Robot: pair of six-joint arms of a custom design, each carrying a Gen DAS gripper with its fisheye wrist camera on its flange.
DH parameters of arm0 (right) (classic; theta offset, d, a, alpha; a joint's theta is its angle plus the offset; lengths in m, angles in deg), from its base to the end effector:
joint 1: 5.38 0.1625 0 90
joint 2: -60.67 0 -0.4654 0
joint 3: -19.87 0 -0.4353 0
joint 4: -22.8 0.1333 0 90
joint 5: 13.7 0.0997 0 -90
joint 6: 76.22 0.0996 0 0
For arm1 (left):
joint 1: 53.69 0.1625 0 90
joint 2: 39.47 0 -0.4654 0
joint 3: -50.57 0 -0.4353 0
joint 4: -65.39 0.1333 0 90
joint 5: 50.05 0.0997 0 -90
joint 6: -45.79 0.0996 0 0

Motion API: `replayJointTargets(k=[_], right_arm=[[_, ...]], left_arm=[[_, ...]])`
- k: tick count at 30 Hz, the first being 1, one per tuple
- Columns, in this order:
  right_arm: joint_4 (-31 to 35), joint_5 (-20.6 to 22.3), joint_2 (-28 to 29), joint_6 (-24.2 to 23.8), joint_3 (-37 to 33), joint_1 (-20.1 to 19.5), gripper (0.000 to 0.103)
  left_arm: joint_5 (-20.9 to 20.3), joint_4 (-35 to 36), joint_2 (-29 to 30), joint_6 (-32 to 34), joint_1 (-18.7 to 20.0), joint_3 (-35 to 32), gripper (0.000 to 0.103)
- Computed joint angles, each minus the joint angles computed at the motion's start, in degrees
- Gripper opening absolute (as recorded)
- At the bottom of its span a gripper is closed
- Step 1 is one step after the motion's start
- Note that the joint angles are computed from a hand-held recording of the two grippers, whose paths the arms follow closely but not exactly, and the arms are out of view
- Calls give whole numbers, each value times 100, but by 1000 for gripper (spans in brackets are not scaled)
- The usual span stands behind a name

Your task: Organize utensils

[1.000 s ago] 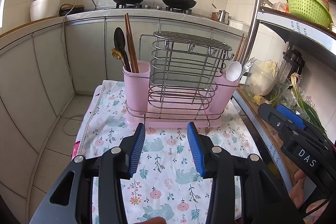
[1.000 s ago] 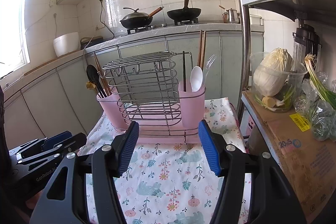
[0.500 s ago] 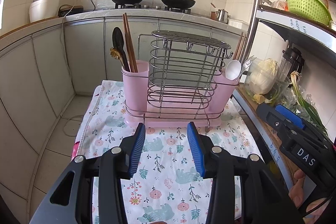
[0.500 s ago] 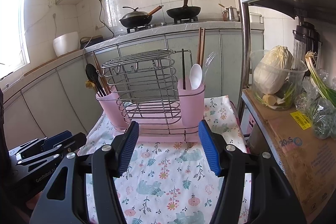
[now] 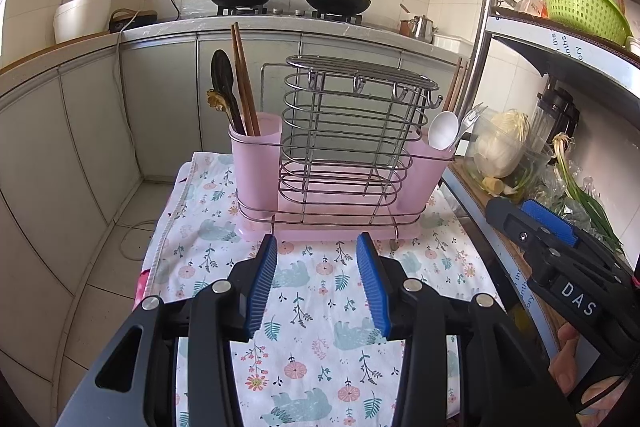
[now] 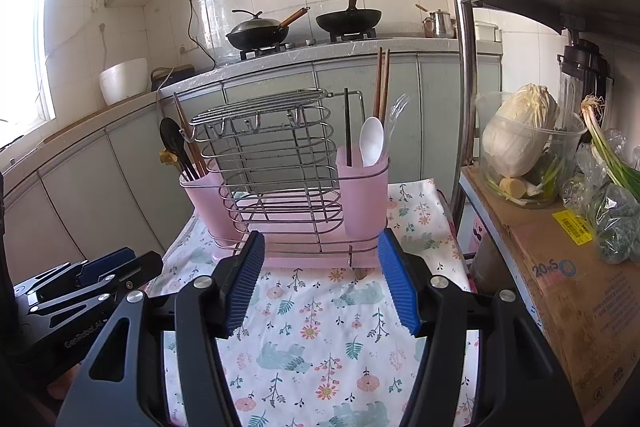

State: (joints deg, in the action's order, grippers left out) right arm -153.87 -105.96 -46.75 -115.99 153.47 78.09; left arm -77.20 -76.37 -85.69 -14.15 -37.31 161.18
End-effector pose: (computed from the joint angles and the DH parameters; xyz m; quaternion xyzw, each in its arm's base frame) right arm 0.0845 -0.3992 0.4522 0.2375 -0.8305 0.4564 0.2137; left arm -0.5107 -0.3814 0.0398 0.1580 0.8353 -0.4392 0.2906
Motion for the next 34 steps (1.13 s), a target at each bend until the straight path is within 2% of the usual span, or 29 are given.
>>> replayJointTargets(k=[34], right_arm=[[-39, -17, 44, -55, 14, -70, 60]], left_arm=[[-94, -119, -22, 99, 82, 55, 41]])
